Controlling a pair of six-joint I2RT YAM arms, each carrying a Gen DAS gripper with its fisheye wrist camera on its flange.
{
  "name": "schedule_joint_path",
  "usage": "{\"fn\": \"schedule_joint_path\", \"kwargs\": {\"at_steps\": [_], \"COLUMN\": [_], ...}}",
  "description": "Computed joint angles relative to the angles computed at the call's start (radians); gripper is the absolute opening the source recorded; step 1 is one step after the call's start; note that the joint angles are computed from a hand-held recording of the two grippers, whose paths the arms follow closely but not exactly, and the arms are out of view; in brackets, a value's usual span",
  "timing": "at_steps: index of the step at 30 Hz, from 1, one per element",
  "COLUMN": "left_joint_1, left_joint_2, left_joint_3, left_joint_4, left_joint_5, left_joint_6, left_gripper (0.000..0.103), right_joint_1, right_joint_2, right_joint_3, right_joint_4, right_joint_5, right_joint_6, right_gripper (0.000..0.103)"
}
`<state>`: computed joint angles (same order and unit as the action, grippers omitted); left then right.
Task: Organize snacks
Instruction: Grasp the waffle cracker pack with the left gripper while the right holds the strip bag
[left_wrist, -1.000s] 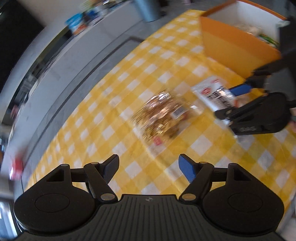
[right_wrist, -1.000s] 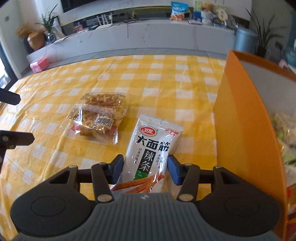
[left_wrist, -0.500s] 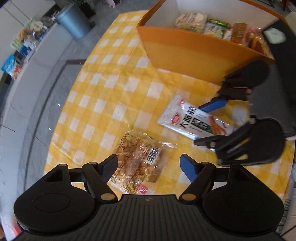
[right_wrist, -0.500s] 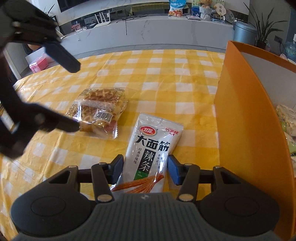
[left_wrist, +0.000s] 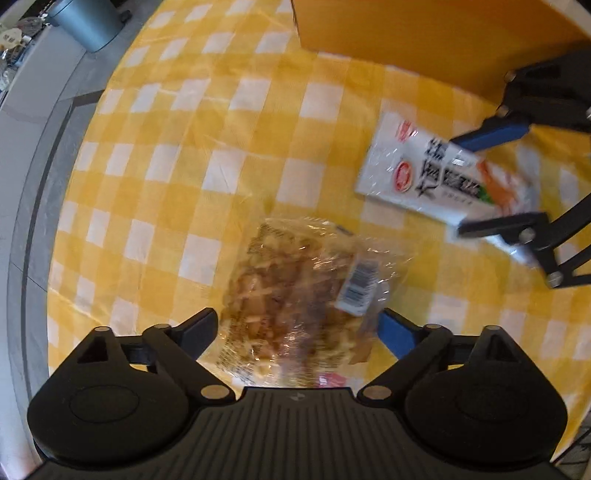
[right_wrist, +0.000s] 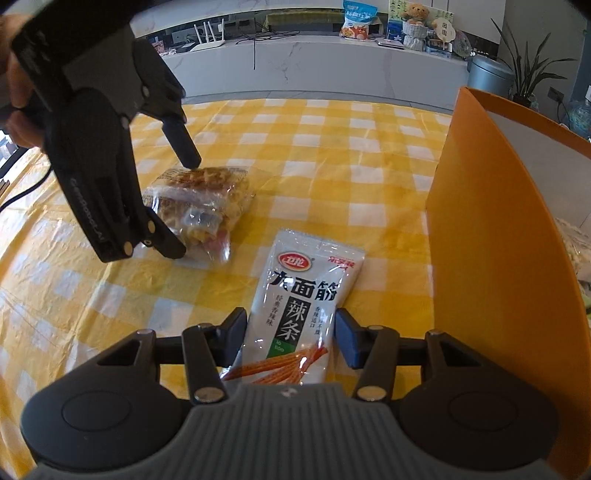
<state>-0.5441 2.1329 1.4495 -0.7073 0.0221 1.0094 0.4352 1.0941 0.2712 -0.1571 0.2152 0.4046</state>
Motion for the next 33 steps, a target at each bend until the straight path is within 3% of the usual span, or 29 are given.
{"fn": "schedule_joint_path", "kwargs": {"at_steps": [5,12,16,24,28,33], "left_joint_1": [0.054,0.106,0.106,0.071,0.049,0.009], "left_joint_2": [0.119,0.084,0.048,-0.048,-0.006,-0.057], "left_joint_3": [0.157,0.091,0.042,-0.095,-0.008,-0.080], "left_joint_4": [-0.120,-0.067,-0.028,0.071,-0.086,-0.054], "left_joint_5": [0.104,0.187,0.177,0.078,-0.001,-0.063], "left_joint_6": [-0.031,-0.022,-0.073,-0.522,-0.898,-1.006], "left_gripper": [0.103,0.103,0.103,0.097,0.096,0.095], "right_joint_1": [0.015,0.041,0.041,0.039,0.013,0.015], "right_joint_2": [0.005,-0.005,-0.011,0.013,0.003,0.032], "right_joint_3": [-0.003,-0.002,-0.007,-0.003,-0.004,0.004], "right_joint_4": [0.004,-0.006,-0.005,0.011,0.013,0.034], "right_joint_5": [0.016,0.039,0.039,0.039,0.002,0.000], "right_joint_6": [-0.006,0.014,0.011,0.010,0.009,0.012], "right_gripper": [0.052,0.052,0.052,0.052,0.052,0.051]}}
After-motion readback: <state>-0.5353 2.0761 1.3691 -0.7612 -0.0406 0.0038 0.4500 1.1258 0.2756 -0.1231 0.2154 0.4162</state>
